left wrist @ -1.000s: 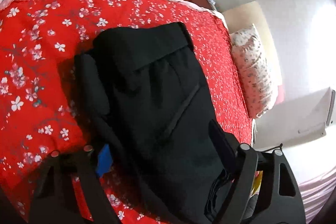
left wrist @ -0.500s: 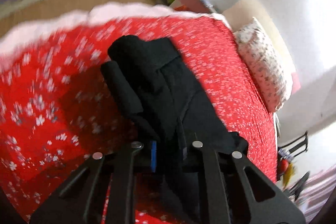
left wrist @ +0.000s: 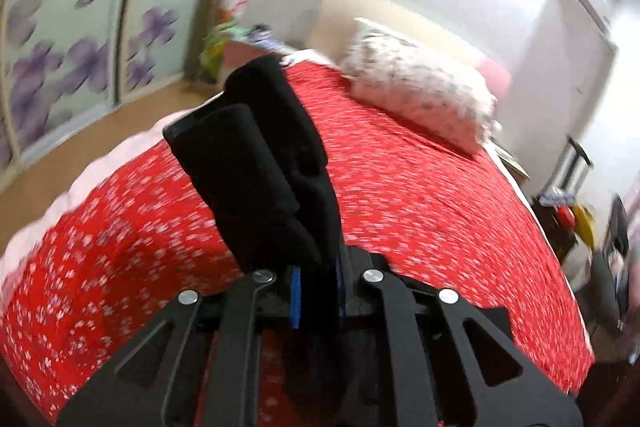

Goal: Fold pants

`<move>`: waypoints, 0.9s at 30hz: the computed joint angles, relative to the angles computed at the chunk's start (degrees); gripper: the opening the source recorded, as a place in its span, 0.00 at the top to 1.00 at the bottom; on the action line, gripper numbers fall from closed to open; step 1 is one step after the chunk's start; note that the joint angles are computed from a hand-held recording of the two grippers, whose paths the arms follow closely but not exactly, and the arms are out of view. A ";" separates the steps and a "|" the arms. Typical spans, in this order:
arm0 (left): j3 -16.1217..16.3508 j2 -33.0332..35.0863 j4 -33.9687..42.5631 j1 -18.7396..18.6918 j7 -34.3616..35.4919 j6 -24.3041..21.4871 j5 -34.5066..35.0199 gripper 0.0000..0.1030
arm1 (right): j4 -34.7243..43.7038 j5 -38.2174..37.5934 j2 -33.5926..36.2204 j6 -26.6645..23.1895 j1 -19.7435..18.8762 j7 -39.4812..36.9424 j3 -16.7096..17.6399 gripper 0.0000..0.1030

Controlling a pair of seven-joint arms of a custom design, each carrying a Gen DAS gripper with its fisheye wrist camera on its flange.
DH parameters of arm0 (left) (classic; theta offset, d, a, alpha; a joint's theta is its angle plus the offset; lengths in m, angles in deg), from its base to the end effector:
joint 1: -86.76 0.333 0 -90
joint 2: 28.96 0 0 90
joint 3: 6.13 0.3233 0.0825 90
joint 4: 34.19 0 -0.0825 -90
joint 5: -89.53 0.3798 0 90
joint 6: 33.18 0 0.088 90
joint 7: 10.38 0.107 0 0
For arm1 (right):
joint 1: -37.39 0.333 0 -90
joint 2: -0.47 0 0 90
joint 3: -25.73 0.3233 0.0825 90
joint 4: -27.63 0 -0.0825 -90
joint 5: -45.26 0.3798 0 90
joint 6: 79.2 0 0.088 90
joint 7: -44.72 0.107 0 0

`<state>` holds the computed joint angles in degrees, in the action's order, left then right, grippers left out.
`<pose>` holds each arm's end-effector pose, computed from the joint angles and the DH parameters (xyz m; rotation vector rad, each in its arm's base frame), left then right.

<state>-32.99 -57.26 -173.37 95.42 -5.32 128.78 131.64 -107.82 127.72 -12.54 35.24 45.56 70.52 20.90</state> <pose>0.4107 -0.1992 0.5544 -1.9997 1.1851 -1.0102 0.4688 0.0866 0.4597 -1.5833 1.0681 0.4776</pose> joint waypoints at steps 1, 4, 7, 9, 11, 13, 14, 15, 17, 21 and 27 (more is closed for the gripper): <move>-0.95 0.66 1.32 -0.18 0.39 -0.43 0.48 0.89 | -0.10 0.58 -0.21 0.05 -0.21 0.06 -0.29 0.13; -3.74 4.25 6.54 -0.91 0.78 -1.49 3.06 0.89 | -0.19 1.72 -0.63 0.47 -0.73 0.37 -0.76 0.13; -5.76 8.89 11.66 -3.00 0.68 -2.71 6.90 0.89 | -0.66 3.70 -1.48 2.13 -1.56 0.40 -1.38 0.13; -7.36 12.74 15.13 -4.67 0.92 -3.92 9.66 0.89 | -0.80 4.94 -1.75 3.41 -2.05 0.74 -1.69 0.13; -9.03 17.37 18.64 -6.01 0.08 -5.09 13.13 0.89 | -1.11 6.79 -2.04 5.56 -2.79 1.31 -2.11 0.13; -10.97 23.73 22.76 -7.77 -1.13 -7.15 17.82 0.89 | -1.46 8.56 -2.33 7.79 -3.49 1.99 -2.43 0.13; -11.38 27.26 24.51 -8.96 -1.74 -7.64 19.66 0.89 | -1.56 9.84 -2.40 9.59 -3.90 2.74 -2.53 0.13; -11.38 30.83 26.01 -10.28 -1.96 -7.67 20.19 0.89 | -1.61 10.81 -2.35 10.77 -4.22 3.27 -2.64 0.13; -10.81 36.66 28.03 -12.51 -0.68 -6.96 18.91 0.90 | -1.54 12.17 -2.01 13.12 -5.00 4.69 -2.89 0.13; -8.96 46.57 32.30 -18.25 3.34 -10.55 16.55 0.90 | -1.61 12.25 -1.64 14.95 -6.18 7.13 -3.25 0.13; -2.80 43.57 33.69 -23.22 -2.92 -8.64 20.28 0.90 | -1.62 11.39 -1.72 14.79 -6.64 7.53 -3.17 0.12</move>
